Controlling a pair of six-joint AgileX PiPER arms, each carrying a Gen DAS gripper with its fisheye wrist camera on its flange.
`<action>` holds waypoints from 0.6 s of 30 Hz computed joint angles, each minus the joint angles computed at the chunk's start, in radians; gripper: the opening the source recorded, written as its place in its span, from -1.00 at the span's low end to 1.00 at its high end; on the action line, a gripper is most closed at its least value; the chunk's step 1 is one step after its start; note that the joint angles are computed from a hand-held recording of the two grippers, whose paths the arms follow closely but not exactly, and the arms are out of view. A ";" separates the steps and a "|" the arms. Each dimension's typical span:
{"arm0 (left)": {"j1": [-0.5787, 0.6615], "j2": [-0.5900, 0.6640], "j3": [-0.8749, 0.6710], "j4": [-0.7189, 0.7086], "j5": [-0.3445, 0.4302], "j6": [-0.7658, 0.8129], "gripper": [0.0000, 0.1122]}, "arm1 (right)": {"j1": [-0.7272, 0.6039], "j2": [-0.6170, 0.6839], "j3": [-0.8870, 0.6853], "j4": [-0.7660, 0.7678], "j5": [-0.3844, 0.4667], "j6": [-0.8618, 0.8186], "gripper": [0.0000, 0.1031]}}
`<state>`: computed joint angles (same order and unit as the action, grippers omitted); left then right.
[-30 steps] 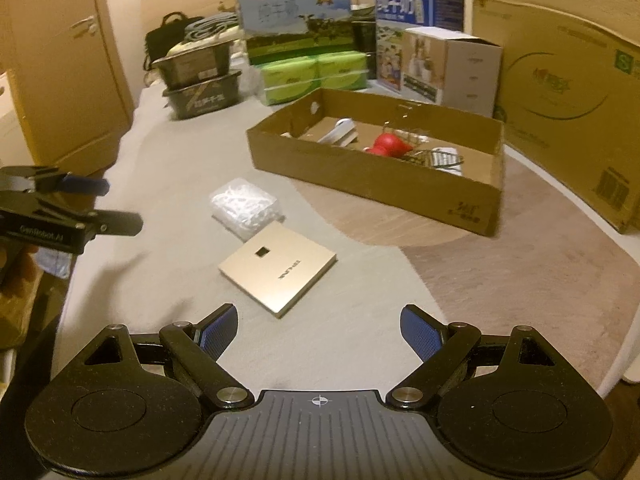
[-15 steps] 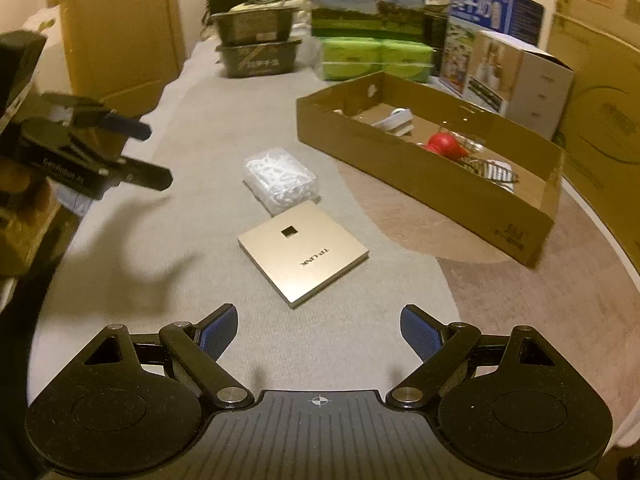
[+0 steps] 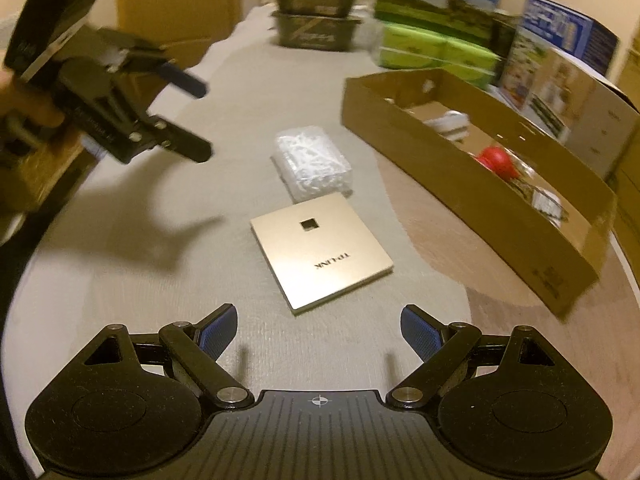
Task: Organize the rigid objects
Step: 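Move the left tool over the clear floss box while the right tool moves over the gold TP-LINK card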
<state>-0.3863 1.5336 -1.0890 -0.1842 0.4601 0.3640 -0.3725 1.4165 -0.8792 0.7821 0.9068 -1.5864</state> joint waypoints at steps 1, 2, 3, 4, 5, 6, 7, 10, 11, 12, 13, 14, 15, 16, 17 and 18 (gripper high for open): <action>0.005 0.010 -0.007 -0.017 0.002 0.030 0.68 | 0.009 0.017 -0.013 -0.005 0.005 -0.013 0.71; 0.010 0.019 -0.014 -0.033 0.004 0.058 0.68 | 0.013 0.030 -0.020 -0.004 0.010 -0.027 0.71; 0.015 0.028 -0.022 -0.046 0.007 0.080 0.68 | 0.017 0.043 -0.028 -0.002 0.015 -0.040 0.71; 0.019 0.038 -0.030 -0.059 0.010 0.104 0.68 | 0.025 0.060 -0.041 -0.002 0.018 -0.049 0.71; 0.023 0.048 -0.039 -0.072 0.015 0.127 0.68 | 0.031 0.074 -0.050 -0.003 0.019 -0.056 0.72; 0.027 0.057 -0.047 -0.079 0.018 0.141 0.68 | 0.040 0.088 -0.060 -0.004 0.017 -0.064 0.71; 0.031 0.066 -0.054 -0.091 0.020 0.165 0.68 | 0.049 0.102 -0.069 -0.006 0.014 -0.073 0.72; 0.044 0.090 -0.074 -0.134 0.032 0.236 0.68 | 0.082 0.140 -0.096 -0.019 0.003 -0.098 0.72; 0.046 0.096 -0.079 -0.147 0.035 0.262 0.68 | 0.094 0.151 -0.103 -0.022 -0.007 -0.104 0.72; 0.048 0.102 -0.083 -0.154 0.037 0.281 0.68 | 0.105 0.165 -0.113 -0.024 -0.017 -0.106 0.72; 0.049 0.110 -0.090 -0.162 0.041 0.300 0.68 | 0.116 0.182 -0.128 -0.027 -0.027 -0.105 0.72; 0.050 0.118 -0.096 -0.169 0.044 0.314 0.68 | 0.125 0.196 -0.140 -0.029 -0.034 -0.103 0.72; 0.052 0.126 -0.103 -0.180 0.048 0.332 0.68 | 0.133 0.212 -0.157 -0.033 -0.039 -0.097 0.73; 0.055 0.133 -0.108 -0.193 0.051 0.350 0.68 | 0.144 0.232 -0.176 -0.040 -0.043 -0.089 0.73; 0.057 0.139 -0.112 -0.205 0.054 0.367 0.68 | 0.152 0.247 -0.192 -0.047 -0.046 -0.083 0.73; 0.059 0.146 -0.117 -0.216 0.057 0.383 0.68 | 0.162 0.264 -0.209 -0.056 -0.050 -0.076 0.73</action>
<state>-0.3270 1.6795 -1.2059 -0.4006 0.5171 0.7469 -0.2101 1.6809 -1.0886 0.7256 0.8571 -1.6620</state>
